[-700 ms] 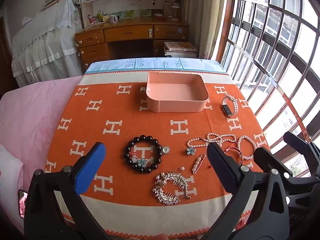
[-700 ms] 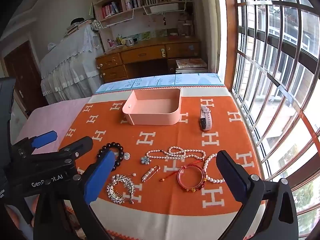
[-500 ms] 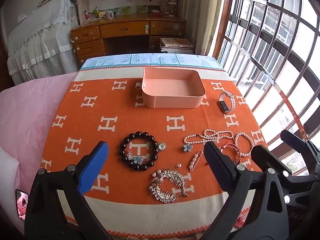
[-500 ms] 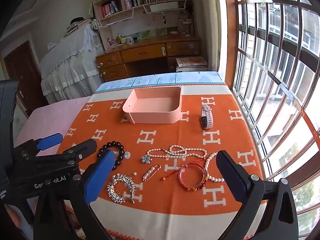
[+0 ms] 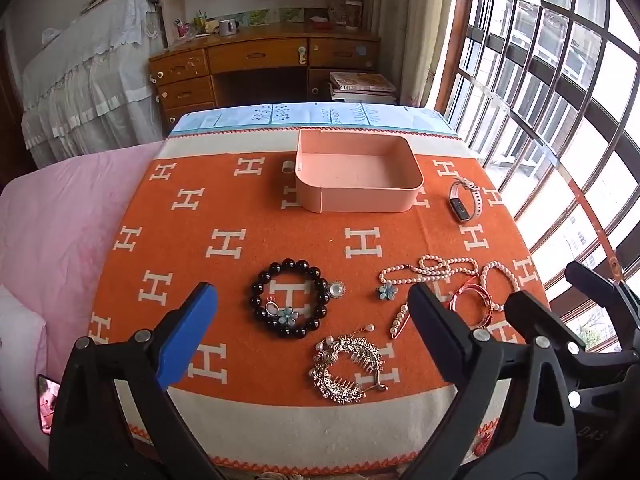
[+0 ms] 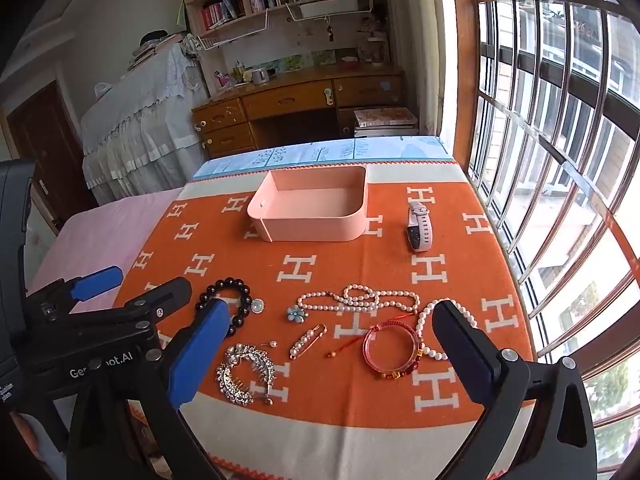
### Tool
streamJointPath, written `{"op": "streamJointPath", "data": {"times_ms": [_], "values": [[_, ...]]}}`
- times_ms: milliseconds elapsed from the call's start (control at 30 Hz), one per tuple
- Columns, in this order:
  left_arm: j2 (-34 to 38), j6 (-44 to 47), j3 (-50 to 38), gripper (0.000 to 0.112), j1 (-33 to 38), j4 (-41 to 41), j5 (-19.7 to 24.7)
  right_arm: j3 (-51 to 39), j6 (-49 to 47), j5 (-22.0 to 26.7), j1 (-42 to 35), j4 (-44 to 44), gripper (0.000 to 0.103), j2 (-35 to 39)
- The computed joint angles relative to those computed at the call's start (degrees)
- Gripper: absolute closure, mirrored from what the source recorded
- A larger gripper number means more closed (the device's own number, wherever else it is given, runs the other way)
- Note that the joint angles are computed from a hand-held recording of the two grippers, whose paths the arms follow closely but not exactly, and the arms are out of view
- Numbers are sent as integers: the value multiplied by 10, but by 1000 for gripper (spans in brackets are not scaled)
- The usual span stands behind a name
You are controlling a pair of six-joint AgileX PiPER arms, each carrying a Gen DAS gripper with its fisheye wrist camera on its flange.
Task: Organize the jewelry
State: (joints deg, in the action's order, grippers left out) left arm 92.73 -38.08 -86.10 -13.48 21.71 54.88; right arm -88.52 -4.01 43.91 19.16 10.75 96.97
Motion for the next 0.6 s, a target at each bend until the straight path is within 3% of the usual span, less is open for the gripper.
{"op": "streamJointPath", "data": {"times_ms": [600], "values": [[-5,-8,15,17,-2,9,-5,-2,0,3,3,4,1,6]]}}
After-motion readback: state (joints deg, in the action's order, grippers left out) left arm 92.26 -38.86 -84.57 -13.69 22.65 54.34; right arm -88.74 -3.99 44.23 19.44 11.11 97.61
